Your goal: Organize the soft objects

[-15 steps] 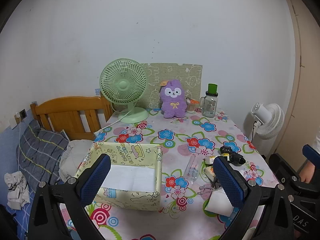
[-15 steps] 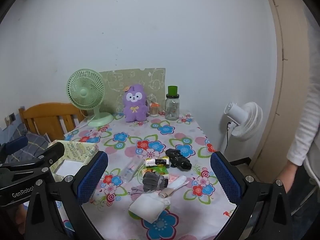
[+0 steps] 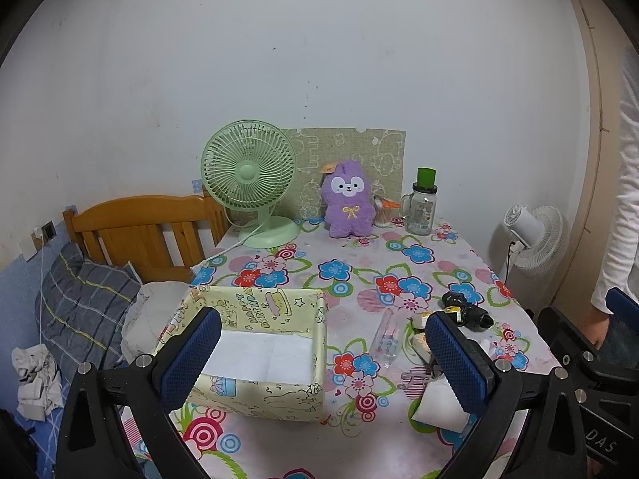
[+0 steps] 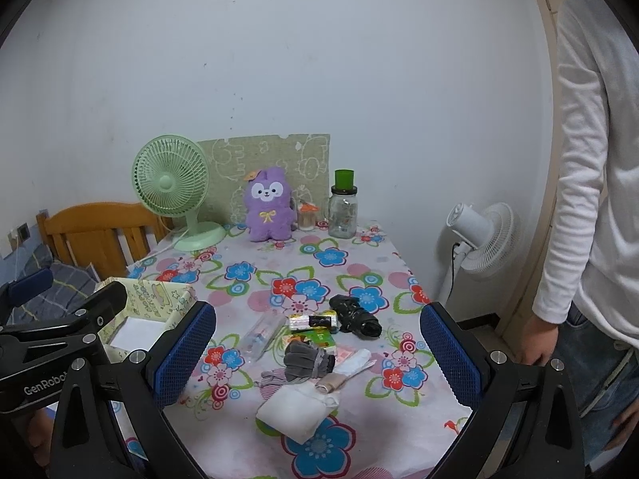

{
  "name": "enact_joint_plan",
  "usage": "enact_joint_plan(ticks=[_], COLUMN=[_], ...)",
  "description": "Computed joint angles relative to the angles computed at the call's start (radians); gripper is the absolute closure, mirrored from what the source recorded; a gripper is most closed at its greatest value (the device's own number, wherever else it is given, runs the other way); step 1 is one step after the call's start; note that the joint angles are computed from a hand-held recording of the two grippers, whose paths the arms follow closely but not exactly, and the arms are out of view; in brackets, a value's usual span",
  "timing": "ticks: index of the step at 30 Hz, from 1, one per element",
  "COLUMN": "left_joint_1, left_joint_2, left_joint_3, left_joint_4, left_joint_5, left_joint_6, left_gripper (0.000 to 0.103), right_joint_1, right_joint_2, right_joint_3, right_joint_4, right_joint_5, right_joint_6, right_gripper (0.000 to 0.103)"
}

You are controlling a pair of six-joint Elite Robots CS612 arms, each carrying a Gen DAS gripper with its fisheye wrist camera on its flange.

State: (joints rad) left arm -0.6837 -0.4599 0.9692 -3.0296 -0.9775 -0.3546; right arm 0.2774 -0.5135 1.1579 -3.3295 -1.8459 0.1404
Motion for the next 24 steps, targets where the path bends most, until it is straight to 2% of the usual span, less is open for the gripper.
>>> enact_joint_plan(ticks=[24], left_joint_1=[0.001], left_joint_2=[0.009], left_joint_3=[-0.019], left_joint_4=[0.01], left_joint_5=[-0.003], left_joint_6=[0.0], left_gripper=[0.0], right_joint_1=[0.001], right_joint_2=[0.002], right_joint_3=[-0.008], right_joint_4=[0.008], right_joint_5=[-0.002], right_joint_6=[0.012], right_gripper=[0.0])
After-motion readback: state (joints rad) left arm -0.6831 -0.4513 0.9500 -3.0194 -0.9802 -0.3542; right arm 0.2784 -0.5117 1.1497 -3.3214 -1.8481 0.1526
